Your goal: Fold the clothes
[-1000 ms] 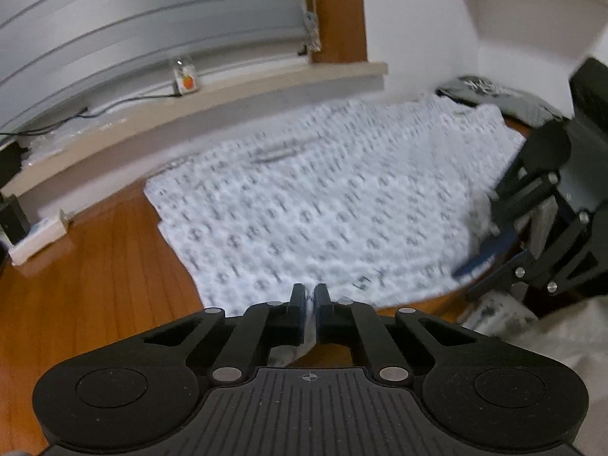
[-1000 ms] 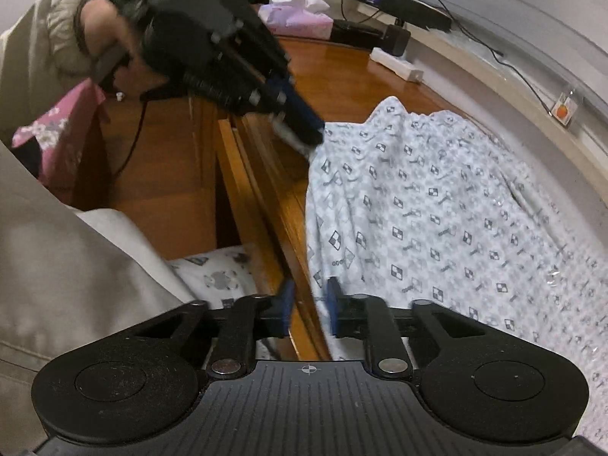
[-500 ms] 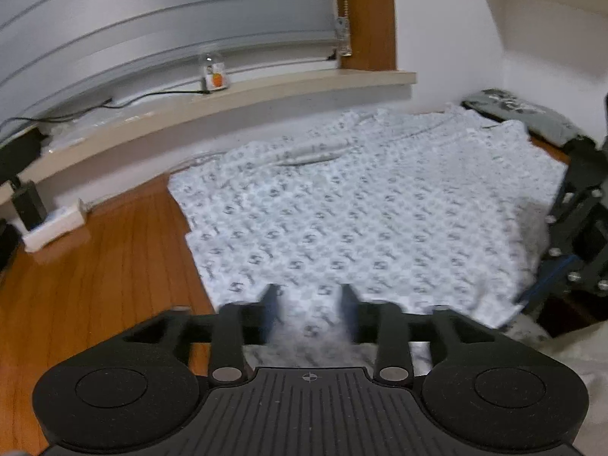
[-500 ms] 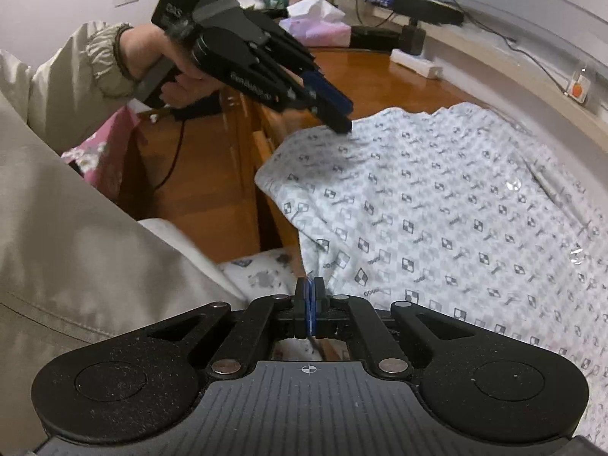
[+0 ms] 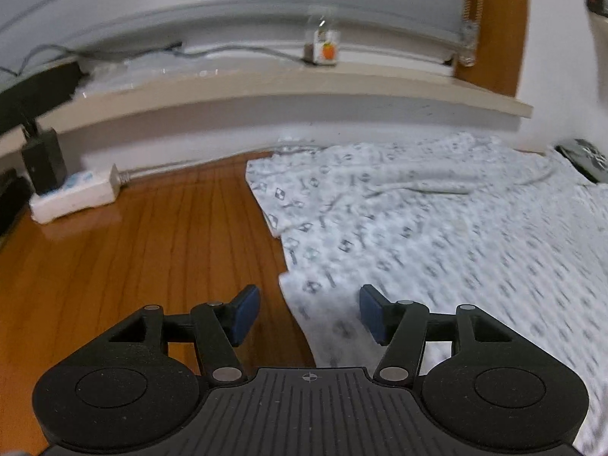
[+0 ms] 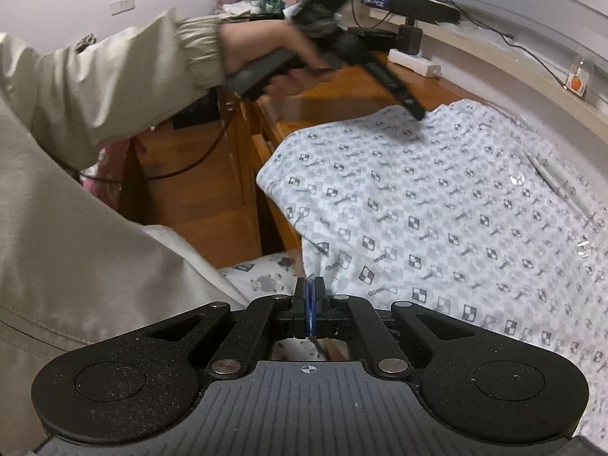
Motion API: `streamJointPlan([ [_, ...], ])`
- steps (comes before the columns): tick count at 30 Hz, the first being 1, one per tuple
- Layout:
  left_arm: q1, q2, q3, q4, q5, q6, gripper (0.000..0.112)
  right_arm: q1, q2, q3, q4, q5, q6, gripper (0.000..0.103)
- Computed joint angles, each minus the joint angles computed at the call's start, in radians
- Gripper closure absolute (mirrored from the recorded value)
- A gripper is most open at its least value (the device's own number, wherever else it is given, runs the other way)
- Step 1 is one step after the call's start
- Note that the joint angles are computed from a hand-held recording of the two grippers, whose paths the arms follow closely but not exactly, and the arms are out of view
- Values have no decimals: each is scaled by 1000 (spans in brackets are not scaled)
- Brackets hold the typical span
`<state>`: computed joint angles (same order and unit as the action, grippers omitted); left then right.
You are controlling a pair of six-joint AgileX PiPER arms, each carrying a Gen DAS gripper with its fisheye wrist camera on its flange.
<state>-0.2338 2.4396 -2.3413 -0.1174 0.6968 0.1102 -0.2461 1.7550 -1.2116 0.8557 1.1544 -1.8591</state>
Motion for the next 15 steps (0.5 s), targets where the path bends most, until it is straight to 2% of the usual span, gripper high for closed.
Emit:
streamJointPlan([
  [2,4,71,-129,-2,69,-14,55,-6,1,1,-1,1,-3,102],
  [5,1,75,-126,0,53,-20,64,-12,4,-7,1,10,-4,102],
  [7,-1,61,-92,-5,27,-15,85,-15,6,-10,3,14,-5,102],
  [8,-5,51,-64,8,0,-13,88,-16,7,-11,3,16,-6,102],
  [9,-7,22,-5,3,-44,4,96,-17,9,-12,3,18,-7,102],
  [10,-7,-4,47,-9,-86,20,99,-18,11,-13,3,19,-7,102],
  [12,-15,-76,187,3,-214,15,100,-18,15,-15,3,21,-7,102],
  [15,-25,-133,274,4,-327,20,101,-19,20,-17,2,24,-10,102],
])
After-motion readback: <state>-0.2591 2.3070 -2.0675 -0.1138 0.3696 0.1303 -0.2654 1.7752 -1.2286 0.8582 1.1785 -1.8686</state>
